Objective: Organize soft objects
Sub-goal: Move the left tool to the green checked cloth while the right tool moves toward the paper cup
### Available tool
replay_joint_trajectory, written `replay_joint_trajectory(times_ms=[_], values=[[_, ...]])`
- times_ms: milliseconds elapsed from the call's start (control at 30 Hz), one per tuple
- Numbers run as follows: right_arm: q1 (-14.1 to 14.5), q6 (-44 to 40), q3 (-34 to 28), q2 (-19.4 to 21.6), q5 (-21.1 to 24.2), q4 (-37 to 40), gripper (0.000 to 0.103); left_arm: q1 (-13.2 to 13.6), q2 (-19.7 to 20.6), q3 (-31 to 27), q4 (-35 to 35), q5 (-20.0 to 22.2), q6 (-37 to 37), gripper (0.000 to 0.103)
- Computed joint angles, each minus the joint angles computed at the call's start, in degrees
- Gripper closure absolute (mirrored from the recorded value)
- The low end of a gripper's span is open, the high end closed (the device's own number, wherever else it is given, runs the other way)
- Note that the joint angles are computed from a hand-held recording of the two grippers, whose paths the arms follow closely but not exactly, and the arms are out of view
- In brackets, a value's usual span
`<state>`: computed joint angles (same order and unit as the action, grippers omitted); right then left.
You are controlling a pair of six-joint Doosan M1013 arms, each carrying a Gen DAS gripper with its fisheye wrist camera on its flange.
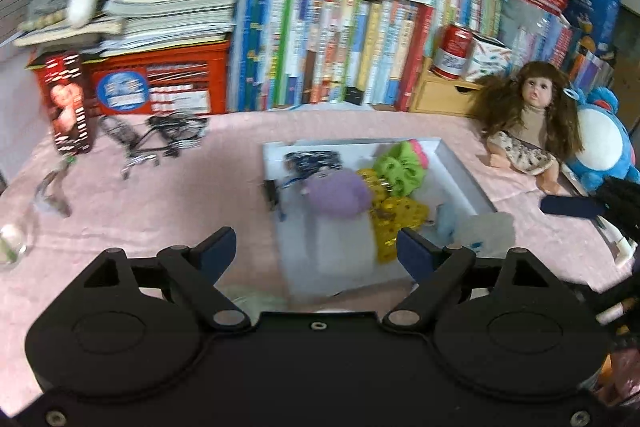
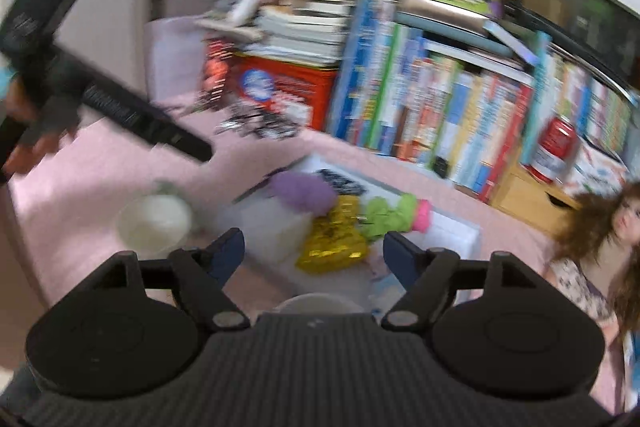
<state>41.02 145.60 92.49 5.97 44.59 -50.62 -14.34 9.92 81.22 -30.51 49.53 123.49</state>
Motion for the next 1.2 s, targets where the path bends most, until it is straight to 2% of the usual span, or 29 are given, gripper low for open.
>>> replay_joint_trajectory(times_ms=[133, 233, 333, 433, 467, 500, 600, 733, 833, 933, 1000, 1100, 1200], values=[[2.3, -4.4, -0.3, 0.9, 0.6, -0.3, 0.018, 2.6, -0.8, 1.6, -1.5, -0.6, 1.0, 0.017], [3.9, -6.4, 0.4, 1.6, 0.4, -0.6, 0.023, 4.2, -1.1, 3.2, -2.3, -1.2, 1.2, 0.017], [5.2, -8.6, 0.9, 2.7, 0.2, -0.6, 0.028, 5.7, -1.1, 4.7, -3.5, -0.5, 1.5, 0.021], [5.6, -11.7, 0.8, 4.3, 0.7, 0.8, 0.048, 6.5, -0.7, 5.7, -2.9, 0.3, 0.9, 0.041], [5.4, -14.2, 0.6, 4.8, 0.6, 2.9, 0.061, 6.8, -0.6, 6.0, -2.8, 0.7, 1.2, 0.051], [5.1, -16.1, 0.4, 5.3, 0.6, 4.5, 0.063, 6.9, -0.4, 6.6, -3.3, 1.0, 1.9, 0.055], [3.9, -18.8, 0.0, 6.3, -0.4, 7.6, 0.063, 7.5, -0.3, 8.3, -5.3, 0.7, 5.3, 0.055], [1.8, -20.2, -0.5, 6.7, -2.8, 11.5, 0.061, 7.4, -1.0, 11.3, -8.5, -3.6, 13.3, 0.055], [1.4, -20.9, -1.4, 7.5, -2.9, 11.6, 0.061, 7.2, -1.1, 12.6, -11.0, -6.3, 18.2, 0.055], [1.2, -19.4, -2.3, 8.4, -2.4, 10.7, 0.051, 7.1, -0.6, 12.8, -12.0, -7.5, 20.4, 0.055], [1.2, -17.3, -2.6, 8.9, -2.2, 9.5, 0.038, 7.1, -0.3, 12.9, -13.1, -8.3, 22.3, 0.055], [1.3, -16.9, -3.4, 9.8, -1.9, 9.4, 0.033, 7.2, 0.2, 13.0, -14.7, -8.1, 24.5, 0.054], [1.6, -17.4, -4.0, 10.7, -1.2, 8.6, 0.032, 7.3, 0.8, 12.6, -15.1, -7.4, 25.3, 0.054]])
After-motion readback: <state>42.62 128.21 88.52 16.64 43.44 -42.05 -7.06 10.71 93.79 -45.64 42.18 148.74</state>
